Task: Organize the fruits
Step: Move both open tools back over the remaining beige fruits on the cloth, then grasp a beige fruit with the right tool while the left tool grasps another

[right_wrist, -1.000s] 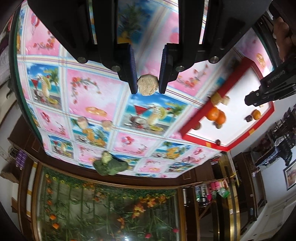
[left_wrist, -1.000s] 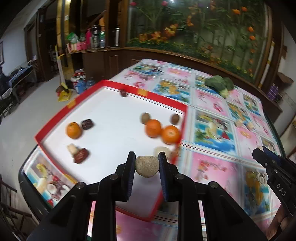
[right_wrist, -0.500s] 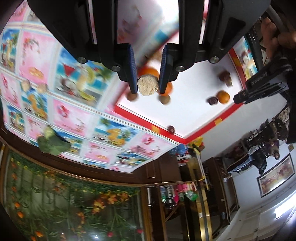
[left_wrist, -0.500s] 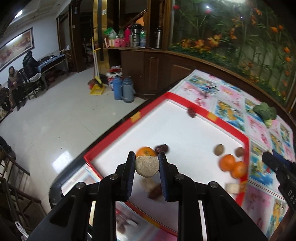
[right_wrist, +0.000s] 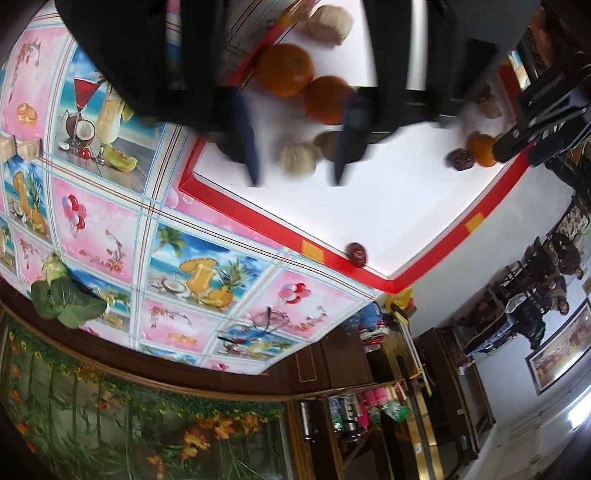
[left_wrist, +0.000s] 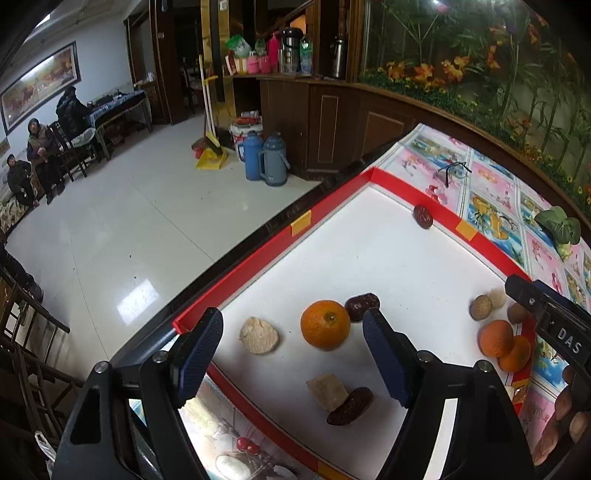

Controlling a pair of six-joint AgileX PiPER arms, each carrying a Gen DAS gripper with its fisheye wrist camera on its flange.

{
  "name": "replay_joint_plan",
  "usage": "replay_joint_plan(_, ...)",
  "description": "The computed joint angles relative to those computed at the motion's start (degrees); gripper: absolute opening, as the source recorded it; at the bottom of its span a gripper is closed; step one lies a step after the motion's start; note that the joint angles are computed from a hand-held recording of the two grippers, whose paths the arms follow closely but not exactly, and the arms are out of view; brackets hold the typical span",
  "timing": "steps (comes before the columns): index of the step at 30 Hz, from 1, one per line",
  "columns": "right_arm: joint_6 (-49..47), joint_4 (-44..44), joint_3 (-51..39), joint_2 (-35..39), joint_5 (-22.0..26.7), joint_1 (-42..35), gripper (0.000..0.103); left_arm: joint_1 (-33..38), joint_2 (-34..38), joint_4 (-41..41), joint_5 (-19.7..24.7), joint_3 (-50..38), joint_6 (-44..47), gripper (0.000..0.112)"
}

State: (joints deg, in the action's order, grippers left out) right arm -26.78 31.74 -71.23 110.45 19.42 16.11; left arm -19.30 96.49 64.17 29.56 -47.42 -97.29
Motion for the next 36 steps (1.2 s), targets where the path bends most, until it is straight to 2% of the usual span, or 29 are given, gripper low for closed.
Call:
replay_joint_plan(2,-6.80,6.45,1.85,-1.39,0.07,-1.32,0.060,-1.06,-1.17,1.58,1.76,0.70,-2.48,0.078)
replay_joint_plan(5,-12.28,11.33,5.06,-4.74,-0.80,-3.32,0.067,-2.33,-2.56,3.22,2.78,1.40,-5.73,0.080)
replay_joint_plan(7,-19.21,17.31,8.37,-8.14,-0.64,-6.22,0.068,-3.55,-2.79,3.60,3.68,1.06,-6.25,0.080)
replay_joint_plan(10,-25.73,21.73,13.17,-12.85,-0.68,-10.79,0.072,-6.34,-3.66,3.95,4.07,0.90,-7.63,0.080)
replay_joint_plan(12,-32.58,25.89,17.78,-16.50,-0.38,-16.19,0.079,-8.38,-3.50,3.98,3.86,0.16,-8.23,0.080)
replay_joint_plan(16,-37.86,25.81,22.24,-18.44,0.77,-28.16,0.080,-13.73,0.51,2.00,3.84,-5.21,-5.01,0.081)
replay_joint_plan(19,-35.19,20.92,20.97,-15.08,0.71,-36.27,0.080,-17.72,4.83,-1.97,3.34,-10.94,0.26,0.081)
replay_joint_plan(21,-32.48,17.48,18.10,-11.63,2.30,-40.53,0.080,-20.12,8.13,-4.92,3.46,-15.45,4.66,0.081)
replay_joint_plan(24,-30.88,15.52,14.14,-7.36,3.49,-43.59,0.080,-22.87,13.57,-9.65,3.16,-22.70,11.72,0.081)
replay_joint_plan(28,-28.32,13.88,7.22,-1.57,3.62,-42.85,0.080,-24.91,19.16,-16.01,3.59,-30.08,19.91,0.081)
replay_joint_plan(32,-23.06,9.73,0.88,2.94,2.71,-40.20,0.079,-25.81,23.00,-19.96,4.45,-35.64,24.05,0.081)
replay_joint_plan(34,-19.60,6.05,-1.53,4.65,1.81,-38.92,0.073,-25.90,24.84,-20.78,4.40,-38.29,24.95,0.081)
replay_joint_plan(36,-15.50,2.09,-3.77,6.41,2.40,-38.26,0.055,-26.14,27.34,-21.85,5.38,-42.17,26.59,0.081)
